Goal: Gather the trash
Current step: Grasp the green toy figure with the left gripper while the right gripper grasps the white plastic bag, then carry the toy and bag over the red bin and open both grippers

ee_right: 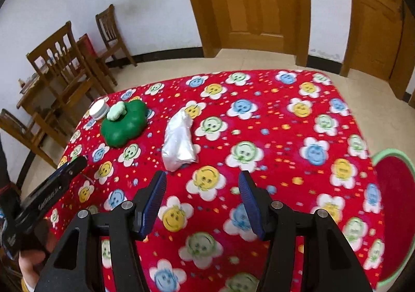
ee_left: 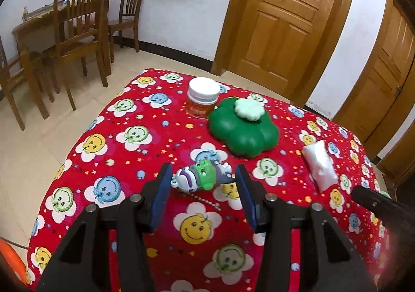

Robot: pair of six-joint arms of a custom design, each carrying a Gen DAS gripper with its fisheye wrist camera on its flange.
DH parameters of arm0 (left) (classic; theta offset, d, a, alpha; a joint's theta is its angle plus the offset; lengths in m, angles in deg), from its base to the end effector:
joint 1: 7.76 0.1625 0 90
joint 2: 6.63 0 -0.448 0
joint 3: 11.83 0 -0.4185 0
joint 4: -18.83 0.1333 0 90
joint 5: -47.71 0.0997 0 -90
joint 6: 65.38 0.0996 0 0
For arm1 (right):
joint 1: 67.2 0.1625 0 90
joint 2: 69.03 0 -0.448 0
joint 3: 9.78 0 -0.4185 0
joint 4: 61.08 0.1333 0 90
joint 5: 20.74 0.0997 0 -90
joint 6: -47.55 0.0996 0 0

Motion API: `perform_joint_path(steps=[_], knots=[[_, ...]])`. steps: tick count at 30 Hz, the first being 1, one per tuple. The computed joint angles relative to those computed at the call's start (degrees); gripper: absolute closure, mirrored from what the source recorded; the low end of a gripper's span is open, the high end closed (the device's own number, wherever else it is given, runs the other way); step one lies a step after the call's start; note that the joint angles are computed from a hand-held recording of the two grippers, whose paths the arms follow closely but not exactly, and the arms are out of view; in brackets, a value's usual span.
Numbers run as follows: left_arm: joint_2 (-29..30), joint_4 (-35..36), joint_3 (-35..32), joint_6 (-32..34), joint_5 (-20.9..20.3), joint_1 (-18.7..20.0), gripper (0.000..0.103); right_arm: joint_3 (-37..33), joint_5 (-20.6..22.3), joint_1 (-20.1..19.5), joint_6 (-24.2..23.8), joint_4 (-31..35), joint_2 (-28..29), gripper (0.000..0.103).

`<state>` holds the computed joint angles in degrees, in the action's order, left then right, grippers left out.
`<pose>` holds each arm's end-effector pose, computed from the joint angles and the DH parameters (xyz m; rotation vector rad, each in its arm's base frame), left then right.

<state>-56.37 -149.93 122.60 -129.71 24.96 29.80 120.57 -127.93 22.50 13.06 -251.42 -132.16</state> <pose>-0.1984 -0.4366 0.0391 -0.1510 2.1747 -1.1747 0.1012 -0.5006 0.1511 0.6576 -2.5388 0.6250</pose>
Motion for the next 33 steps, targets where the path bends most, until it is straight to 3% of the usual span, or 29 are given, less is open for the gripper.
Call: perform_joint_path(steps=[9, 17, 21, 33], knots=[[0.22, -0.84, 0.51, -0.57, -0.19, 0.73, 0.053, -2.97, -0.61, 0.98, -0.71, -5.26, 7.35, 0.044], [0.11, -0.63, 0.59, -0.92, -0.42, 0.81, 0.053, -4.46, 0.34, 0.82, -1.24, -7.31, 10.41, 0.045], [0.17, -0.75, 0.60, -0.69, -0.40, 0.79, 0.053, -4.51, -0.82, 0.81, -2.17, -9.64, 11.72, 0.067], [0.62, -1.01, 0.38, -0.46, 0.10, 0.59, 0.053, -1.44, 3.07, -0.75, -0.98, -8.29, 7.21, 0.070]])
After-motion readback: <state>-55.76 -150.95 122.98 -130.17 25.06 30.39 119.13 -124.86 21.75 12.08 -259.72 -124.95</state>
